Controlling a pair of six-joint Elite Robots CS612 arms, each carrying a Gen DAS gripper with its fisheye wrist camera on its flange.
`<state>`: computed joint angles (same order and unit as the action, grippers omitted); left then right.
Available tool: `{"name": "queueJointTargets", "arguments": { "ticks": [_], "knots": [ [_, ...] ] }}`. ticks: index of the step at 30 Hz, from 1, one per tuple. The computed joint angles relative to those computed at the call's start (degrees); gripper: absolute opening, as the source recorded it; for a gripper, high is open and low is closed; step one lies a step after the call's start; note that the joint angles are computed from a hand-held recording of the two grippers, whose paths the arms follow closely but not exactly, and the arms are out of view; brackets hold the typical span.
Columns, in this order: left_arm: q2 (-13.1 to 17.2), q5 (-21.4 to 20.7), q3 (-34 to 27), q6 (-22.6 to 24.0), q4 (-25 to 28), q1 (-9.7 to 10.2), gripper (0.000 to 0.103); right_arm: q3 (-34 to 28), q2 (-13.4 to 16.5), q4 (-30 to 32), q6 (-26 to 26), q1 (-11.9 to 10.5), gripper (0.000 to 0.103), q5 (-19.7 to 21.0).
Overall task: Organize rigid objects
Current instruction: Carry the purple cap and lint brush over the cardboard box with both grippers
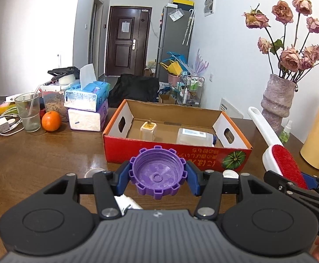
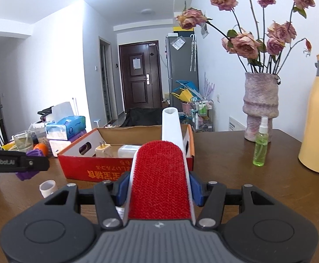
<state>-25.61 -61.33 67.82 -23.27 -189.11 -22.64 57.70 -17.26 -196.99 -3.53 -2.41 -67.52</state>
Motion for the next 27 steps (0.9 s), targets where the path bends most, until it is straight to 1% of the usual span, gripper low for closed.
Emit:
{"name": "queueJointTargets", "arguments": {
  "ticks": [6,14,23,27],
  "knots": [
    [1.13,-0.34,-3.09,-0.06,1.55,0.72,0.054,-3.11,1.19,1.02,0.24,0.69,0.055,0.20],
    [3.11,-0.99,-7.51,-0.50,2.94,1.57,0.054,-8.83,3.69,3.06,1.54,1.48,0.055,0.35],
    [6.04,-2.16,-13.89,-1.57,5.44,2.93,0.054,-17.70,7.84,6.99,2.70,2.30,0.055,-0.27],
    [7.93,-2.67,-18.00,-1.88,7.99,3.53,0.054,-22.89,10.23,10.45,2.73,2.56,0.055,-0.49]
  ]
}}
